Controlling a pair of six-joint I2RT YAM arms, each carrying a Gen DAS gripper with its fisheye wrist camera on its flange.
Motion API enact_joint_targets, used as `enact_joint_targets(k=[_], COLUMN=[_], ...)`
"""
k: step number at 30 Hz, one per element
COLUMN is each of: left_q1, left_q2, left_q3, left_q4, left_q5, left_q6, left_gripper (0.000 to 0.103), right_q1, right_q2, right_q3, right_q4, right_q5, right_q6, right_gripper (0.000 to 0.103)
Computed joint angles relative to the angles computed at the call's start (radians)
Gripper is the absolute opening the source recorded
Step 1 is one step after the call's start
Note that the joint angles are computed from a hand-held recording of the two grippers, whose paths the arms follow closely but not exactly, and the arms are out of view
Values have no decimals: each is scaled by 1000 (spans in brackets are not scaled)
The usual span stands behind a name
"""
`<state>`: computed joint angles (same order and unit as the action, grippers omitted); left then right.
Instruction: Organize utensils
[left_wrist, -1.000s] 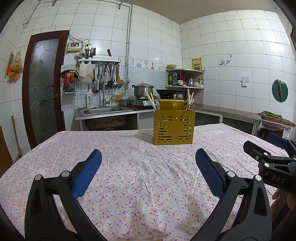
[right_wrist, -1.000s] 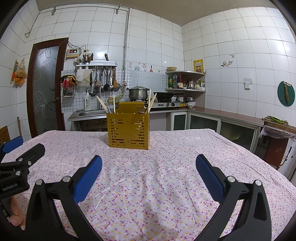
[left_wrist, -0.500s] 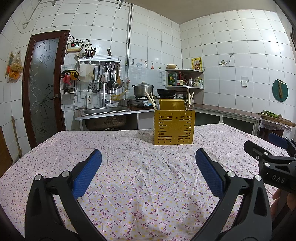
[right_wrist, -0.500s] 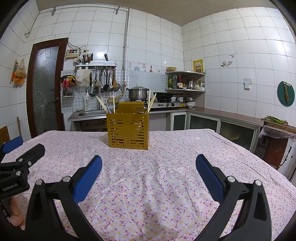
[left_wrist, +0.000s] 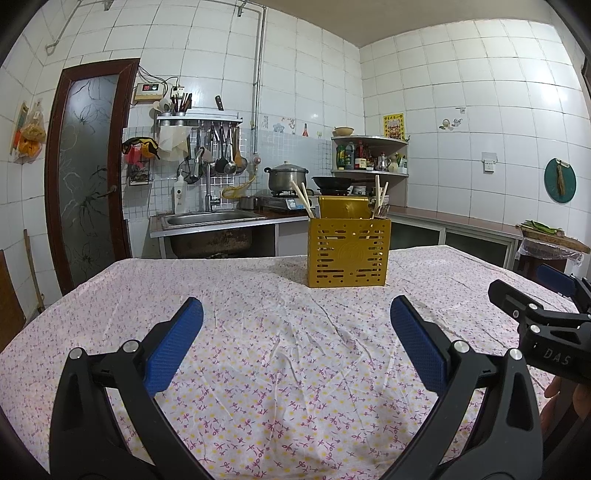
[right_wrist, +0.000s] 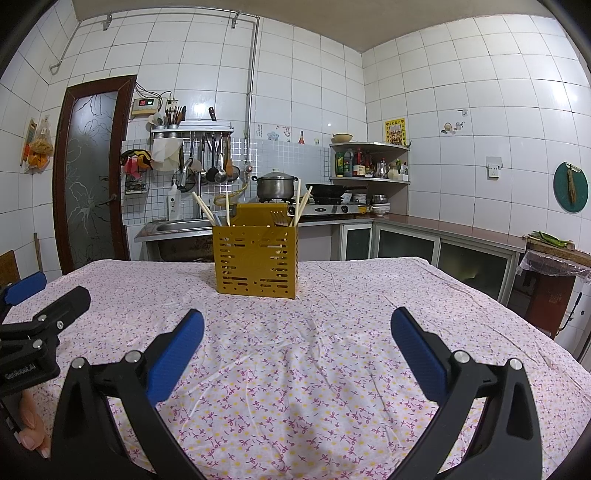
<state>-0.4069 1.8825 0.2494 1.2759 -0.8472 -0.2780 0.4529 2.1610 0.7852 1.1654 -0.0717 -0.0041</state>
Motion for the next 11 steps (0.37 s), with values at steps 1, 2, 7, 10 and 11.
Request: enact_joint_targets(k=[1,2,7,10,11], left_q1=[1,1,0,2,2], left_q2=[-2,-6,-7,-8,-9], left_q3=[-1,-1,-1,1,1], left_q4=[-1,-5,-8,-11,-13], left_q5=[1,0,-1,0,1], left_q6=[0,0,0,0,-1], left_gripper=[98,98,98,98,98], right_q1=[0,0,0,0,0], right_q2=[1,1,1,2,1], right_q3=[1,1,0,2,1], right_q4=[0,0,0,-1,0], right_q5=[0,0,0,0,0], right_q6=[0,0,0,0,0], right_gripper=[99,99,99,99,99])
